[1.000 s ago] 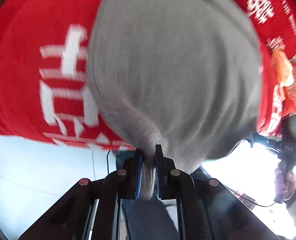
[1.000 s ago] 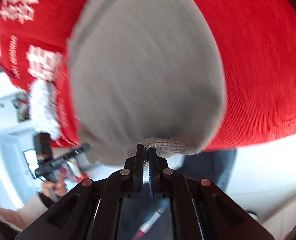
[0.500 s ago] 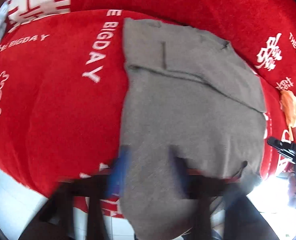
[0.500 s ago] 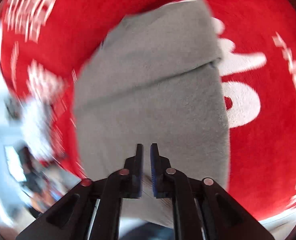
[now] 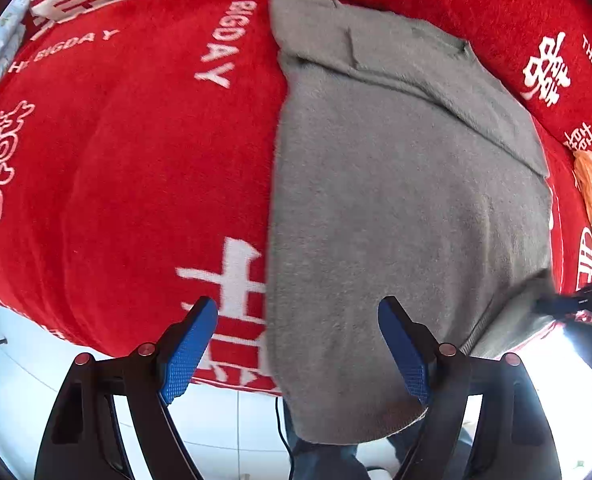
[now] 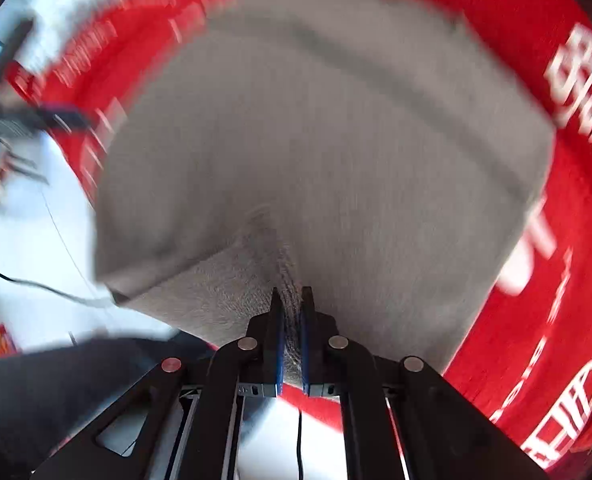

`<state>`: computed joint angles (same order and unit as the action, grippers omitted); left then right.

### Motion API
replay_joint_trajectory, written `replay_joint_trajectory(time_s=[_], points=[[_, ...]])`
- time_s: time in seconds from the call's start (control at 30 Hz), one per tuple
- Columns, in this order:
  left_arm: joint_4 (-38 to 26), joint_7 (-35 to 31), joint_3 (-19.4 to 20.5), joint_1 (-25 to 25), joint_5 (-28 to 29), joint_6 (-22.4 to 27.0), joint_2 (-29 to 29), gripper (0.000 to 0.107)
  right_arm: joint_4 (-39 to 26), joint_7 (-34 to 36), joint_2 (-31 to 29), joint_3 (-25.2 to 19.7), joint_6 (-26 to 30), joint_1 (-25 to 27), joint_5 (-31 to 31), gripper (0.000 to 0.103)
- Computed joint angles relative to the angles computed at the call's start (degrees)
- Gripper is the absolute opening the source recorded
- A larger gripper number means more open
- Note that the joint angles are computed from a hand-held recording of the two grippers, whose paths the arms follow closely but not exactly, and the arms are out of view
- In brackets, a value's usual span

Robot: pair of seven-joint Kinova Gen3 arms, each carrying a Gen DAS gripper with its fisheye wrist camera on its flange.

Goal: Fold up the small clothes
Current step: 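Grasp the grey sweater hem with the right tool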

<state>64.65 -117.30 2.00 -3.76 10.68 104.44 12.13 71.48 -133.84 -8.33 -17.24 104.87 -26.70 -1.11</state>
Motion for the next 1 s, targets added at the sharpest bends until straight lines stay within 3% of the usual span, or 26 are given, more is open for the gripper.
replay_joint_trajectory(time_s=[0.1,0.17,0.3,0.4,0.67,0.8,1.0], points=[[-3.41,-0.21,-0.47,-1.14,0.34,0.15,1.14,0.083,-4.93,-1.04,-1.82,0.63,0.33,3.57,6.29,0.007],[-6.00,0.32,-0.61,-1.44,-0.16,-0.27,2.16,0.083,-3.53,-2.65,-3.78,5.31,-1.91,7.01,6.76,0.007],[-10.85,3.36,-0.25,-0.52,-1.43,-0.94,4.57,0.083,5.66,-4.31,-6.35,15.92,-9.24,16.68,0.38,0.007],[-15.33,6.02,0.43,-0.13,-0.53,0.95,6.92,0.083,10.91,-2.32,-6.47,22.83,-10.63,19.79,-4.22,0.007],[-23.77,10.10,4.42,9.68,-0.04,3.20,15.19,0.091,15.60,4.75,-4.78,24.38,-11.85,25.00,-12.34,0.011],[-31.32,12.80,4.86,15.53,-1.34,4.97,22.15,0.091,17.01,9.14,-4.90,25.31,-12.41,27.57,-16.14,0.032],[-40.53,12.99,4.23,21.20,-3.95,8.83,28.55,0.088,17.17,14.25,-3.64,25.72,-12.03,30.04,-18.80,0.033]])
